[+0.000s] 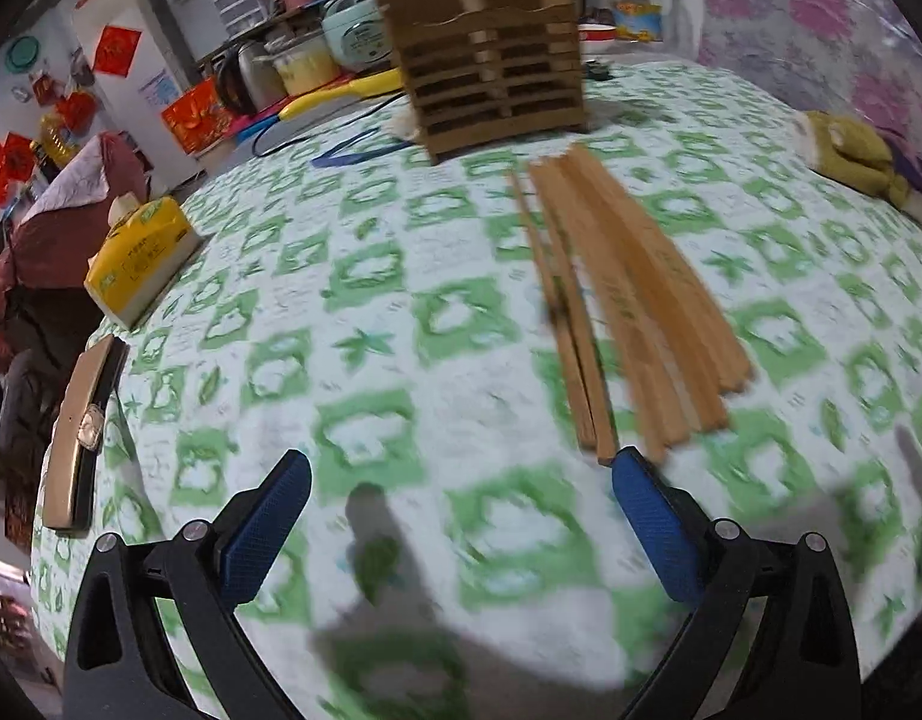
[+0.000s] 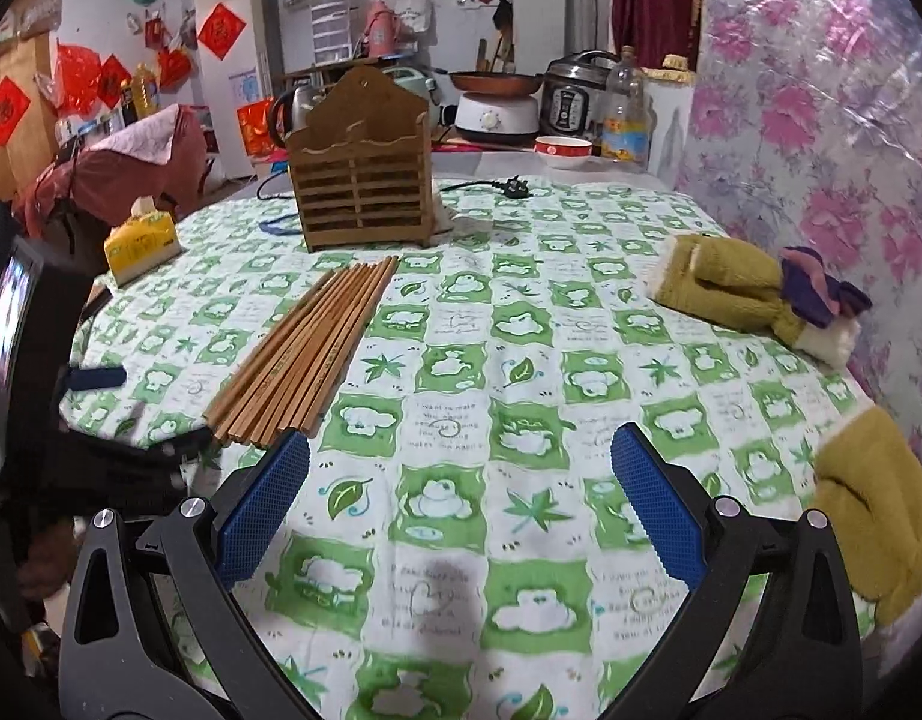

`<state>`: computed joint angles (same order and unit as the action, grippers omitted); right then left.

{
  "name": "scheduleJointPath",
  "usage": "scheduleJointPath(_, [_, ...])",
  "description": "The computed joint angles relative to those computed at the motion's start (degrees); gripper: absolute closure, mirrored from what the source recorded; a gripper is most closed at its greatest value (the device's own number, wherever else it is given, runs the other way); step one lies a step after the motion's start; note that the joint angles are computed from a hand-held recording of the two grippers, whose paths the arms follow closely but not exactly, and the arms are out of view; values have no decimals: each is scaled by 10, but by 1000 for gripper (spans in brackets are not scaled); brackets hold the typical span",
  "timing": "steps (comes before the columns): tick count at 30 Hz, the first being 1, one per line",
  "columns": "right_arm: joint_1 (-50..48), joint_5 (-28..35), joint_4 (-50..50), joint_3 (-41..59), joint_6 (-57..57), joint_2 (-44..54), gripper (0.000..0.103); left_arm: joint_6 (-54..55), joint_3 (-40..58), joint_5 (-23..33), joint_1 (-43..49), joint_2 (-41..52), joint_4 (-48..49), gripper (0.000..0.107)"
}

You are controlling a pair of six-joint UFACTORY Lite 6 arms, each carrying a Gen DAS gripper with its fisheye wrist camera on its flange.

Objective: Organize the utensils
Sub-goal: 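Close the left tool on one wooden chopstick while the right tool grasps another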

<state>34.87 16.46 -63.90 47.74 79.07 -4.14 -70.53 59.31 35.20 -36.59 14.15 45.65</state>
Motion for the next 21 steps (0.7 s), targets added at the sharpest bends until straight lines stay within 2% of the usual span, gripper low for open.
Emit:
scheduleJointPath(2, [1, -1, 10, 16, -14, 21, 6, 9, -5, 0, 22, -7, 1, 8])
scheduleJointPath(8, [8, -23, 156, 73, -180, 91, 7, -19, -96, -34, 68, -91, 52, 8])
scheduleJointPath(11, [30, 2, 156, 112, -195, 138, 15, -37, -125, -46, 100, -115, 60, 9])
scheduleJointPath(14, [36, 14, 252, 161, -302, 186, 25, 4, -139, -89, 131, -126, 10, 9])
scheduleJointPath(18, [29, 39, 380, 226, -435, 247, 37, 69, -129, -106, 139, -110, -45, 9])
scheduleJointPath(21, [14, 52, 455, 270, -513, 282, 39, 65, -135, -109, 138, -113, -40, 9])
